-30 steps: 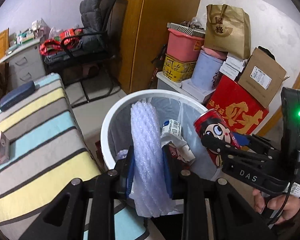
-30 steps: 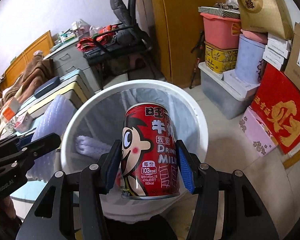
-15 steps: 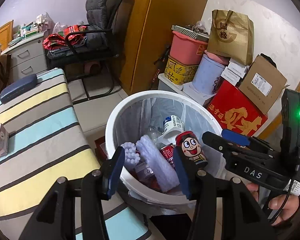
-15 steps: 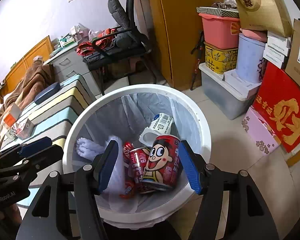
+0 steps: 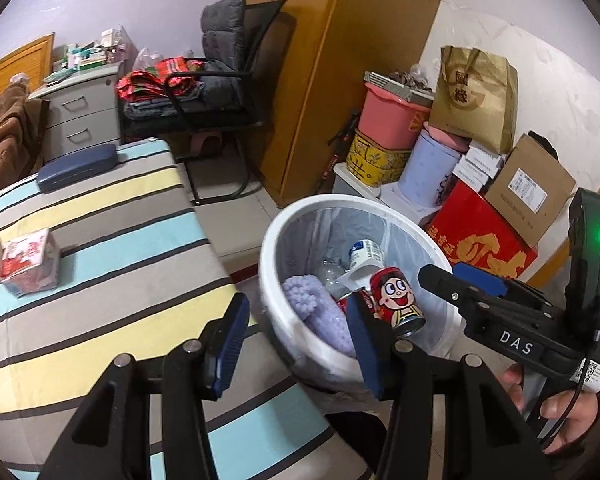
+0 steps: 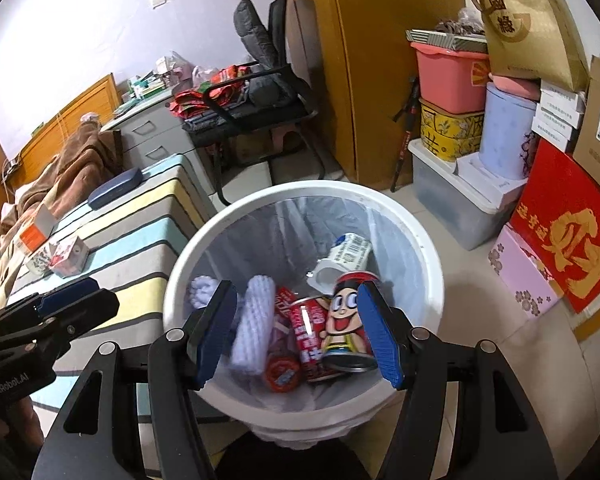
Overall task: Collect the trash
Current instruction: 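Move both tools back over the bed toward the paper cup and milk carton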
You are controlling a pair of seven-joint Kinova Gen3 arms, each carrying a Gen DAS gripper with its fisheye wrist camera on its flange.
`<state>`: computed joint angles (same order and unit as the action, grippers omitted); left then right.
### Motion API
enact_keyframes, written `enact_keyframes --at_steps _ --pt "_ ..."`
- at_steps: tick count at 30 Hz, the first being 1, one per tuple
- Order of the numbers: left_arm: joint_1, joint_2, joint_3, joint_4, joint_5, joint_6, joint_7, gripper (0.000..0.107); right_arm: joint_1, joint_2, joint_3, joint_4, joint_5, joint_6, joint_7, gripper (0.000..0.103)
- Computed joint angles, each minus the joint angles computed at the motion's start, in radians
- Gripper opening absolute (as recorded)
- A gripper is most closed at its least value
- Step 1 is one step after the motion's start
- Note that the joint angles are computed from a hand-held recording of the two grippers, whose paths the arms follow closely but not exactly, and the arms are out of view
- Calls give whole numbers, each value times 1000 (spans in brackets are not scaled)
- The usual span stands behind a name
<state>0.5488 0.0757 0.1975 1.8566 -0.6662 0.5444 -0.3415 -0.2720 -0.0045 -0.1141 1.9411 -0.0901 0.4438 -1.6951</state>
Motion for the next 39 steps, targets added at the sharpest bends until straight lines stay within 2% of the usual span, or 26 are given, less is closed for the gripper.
enact_keyframes --at_steps 4,14,20,22,27,35,39 --pt "1 -37 7 33 -67 37 73 52 -17 -4 -14 0 2 -8 -6 64" --pt "-76 -122 77 119 -166 122 200 53 -71 11 -43 -25 -19 -22 10 64" --pt "-165 -196 99 189 -140 110 201 53 -107 48 -65 -62 -37 -18 28 64" --pt "-200 -227 91 216 -113 98 178 54 -121 63 -74 -74 -48 -16 37 64" --pt "-288 -304 58 281 -54 68 126 55 -183 117 -89 -127 7 3 -16 64" --pt "-399 -388 -33 345 42 18 -26 59 -220 199 -119 -214 -34 34 32 64" --pt "-441 -386 -89 354 91 1 -131 60 -225 247 -144 -267 -78 51 85 64"
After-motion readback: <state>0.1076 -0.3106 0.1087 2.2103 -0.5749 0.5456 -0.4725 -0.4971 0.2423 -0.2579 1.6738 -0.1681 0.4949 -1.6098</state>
